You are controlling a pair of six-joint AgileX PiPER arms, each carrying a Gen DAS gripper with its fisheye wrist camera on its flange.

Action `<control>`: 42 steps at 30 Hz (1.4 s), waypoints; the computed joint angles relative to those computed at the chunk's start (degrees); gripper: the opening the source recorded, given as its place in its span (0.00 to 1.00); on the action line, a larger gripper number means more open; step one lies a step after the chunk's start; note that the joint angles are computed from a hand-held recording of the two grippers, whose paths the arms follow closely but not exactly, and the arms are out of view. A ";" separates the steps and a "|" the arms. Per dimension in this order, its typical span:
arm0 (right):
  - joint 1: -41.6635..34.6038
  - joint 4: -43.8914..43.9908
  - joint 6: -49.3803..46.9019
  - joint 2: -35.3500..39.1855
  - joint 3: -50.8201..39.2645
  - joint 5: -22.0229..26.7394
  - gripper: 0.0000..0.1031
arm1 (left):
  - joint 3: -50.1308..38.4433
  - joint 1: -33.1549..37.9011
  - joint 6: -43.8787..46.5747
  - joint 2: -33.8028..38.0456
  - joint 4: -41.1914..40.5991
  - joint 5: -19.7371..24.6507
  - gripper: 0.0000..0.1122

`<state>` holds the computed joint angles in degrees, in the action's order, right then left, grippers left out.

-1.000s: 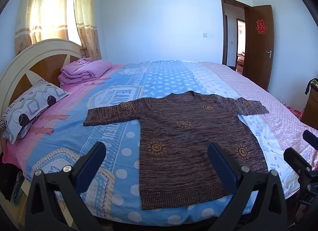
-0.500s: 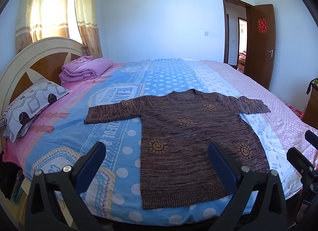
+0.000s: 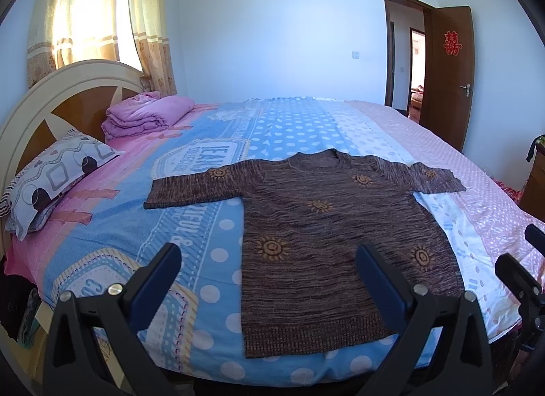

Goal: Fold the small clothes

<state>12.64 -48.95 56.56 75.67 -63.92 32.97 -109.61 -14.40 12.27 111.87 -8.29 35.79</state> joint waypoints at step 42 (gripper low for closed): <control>-11.13 14.55 -16.61 8.39 -2.74 -10.79 0.99 | -23.38 -1.34 -5.61 17.62 10.19 9.46 0.92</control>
